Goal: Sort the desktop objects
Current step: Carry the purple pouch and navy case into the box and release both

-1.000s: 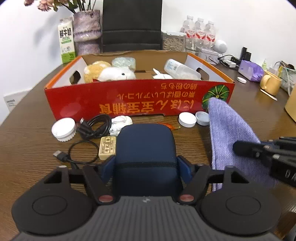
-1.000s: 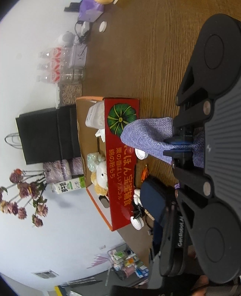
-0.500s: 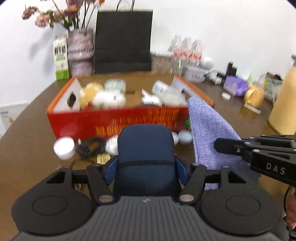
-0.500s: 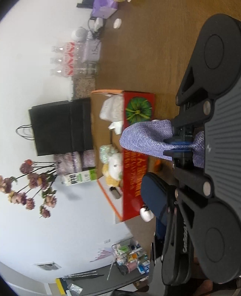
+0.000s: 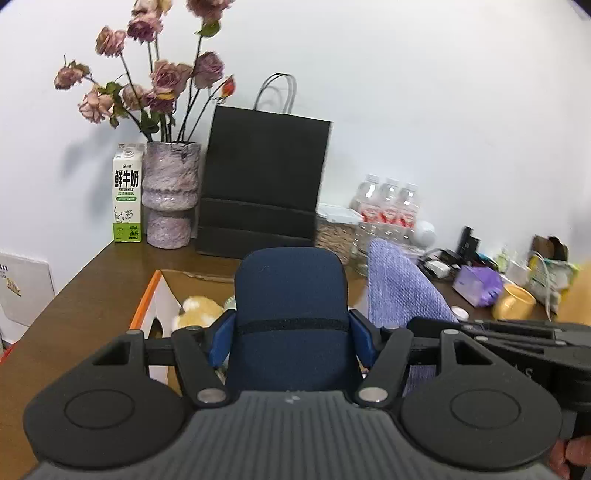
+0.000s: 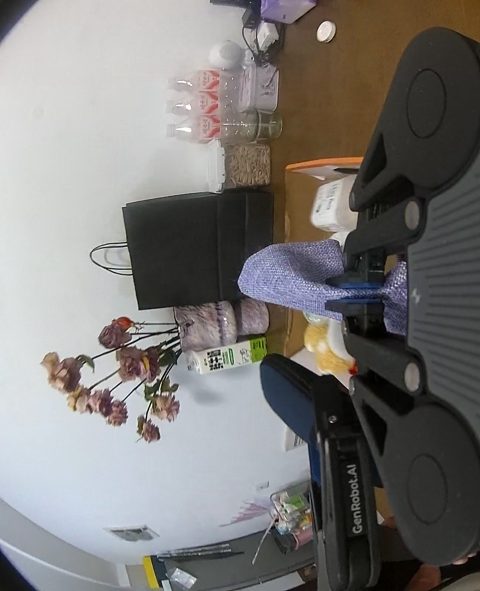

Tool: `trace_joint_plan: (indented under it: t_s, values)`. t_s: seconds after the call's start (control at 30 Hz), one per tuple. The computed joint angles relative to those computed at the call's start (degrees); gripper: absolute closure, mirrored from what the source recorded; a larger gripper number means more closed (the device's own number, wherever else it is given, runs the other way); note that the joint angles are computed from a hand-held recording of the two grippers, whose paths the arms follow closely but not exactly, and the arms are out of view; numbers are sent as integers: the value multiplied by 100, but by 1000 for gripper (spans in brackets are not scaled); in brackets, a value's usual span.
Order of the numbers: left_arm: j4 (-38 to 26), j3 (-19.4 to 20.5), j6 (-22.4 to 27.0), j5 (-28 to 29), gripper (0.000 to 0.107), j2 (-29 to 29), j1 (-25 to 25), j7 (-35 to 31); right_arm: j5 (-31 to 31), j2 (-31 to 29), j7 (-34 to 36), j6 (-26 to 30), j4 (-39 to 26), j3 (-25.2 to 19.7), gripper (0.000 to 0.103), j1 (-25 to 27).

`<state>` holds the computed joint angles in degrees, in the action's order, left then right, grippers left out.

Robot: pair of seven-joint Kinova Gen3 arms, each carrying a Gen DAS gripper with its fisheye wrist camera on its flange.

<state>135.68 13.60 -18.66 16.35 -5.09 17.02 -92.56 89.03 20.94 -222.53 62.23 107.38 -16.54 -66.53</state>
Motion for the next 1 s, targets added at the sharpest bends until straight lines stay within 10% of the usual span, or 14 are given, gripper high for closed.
trace_joint_plan:
  t_s: [0.2, 0.37, 0.6, 0.77, 0.87, 1.0]
  values:
    - [-568, -1197, -110, -666, 43, 915, 889, 562, -12, 382, 213, -585, -417, 283, 99, 404]
    - [-766, -1854, -368, 92, 43, 1482, 1634, -317, 356, 737, -216, -811, -472, 512, 99, 544]
    - [-957, -1970, -136, 1003, 43, 1750, 1806, -1213, 679, 876, -682, -1304, -270, 370, 99, 891]
    - [-1029, -1133, -102, 1821, 42, 1870, 1128, -2083, 493, 929, -530, -1255, -307, 392, 97, 824]
    - [-1000, -813, -253, 2245, 37, 1902, 911, -2504, 316, 952, -388, -1101, -342, 430, 82, 720]
    - [-786, -1327, -1133, 2958, 4, 1875, 1749, -3044, 91, 980, -216, -720, -424, 532, 32, 503]
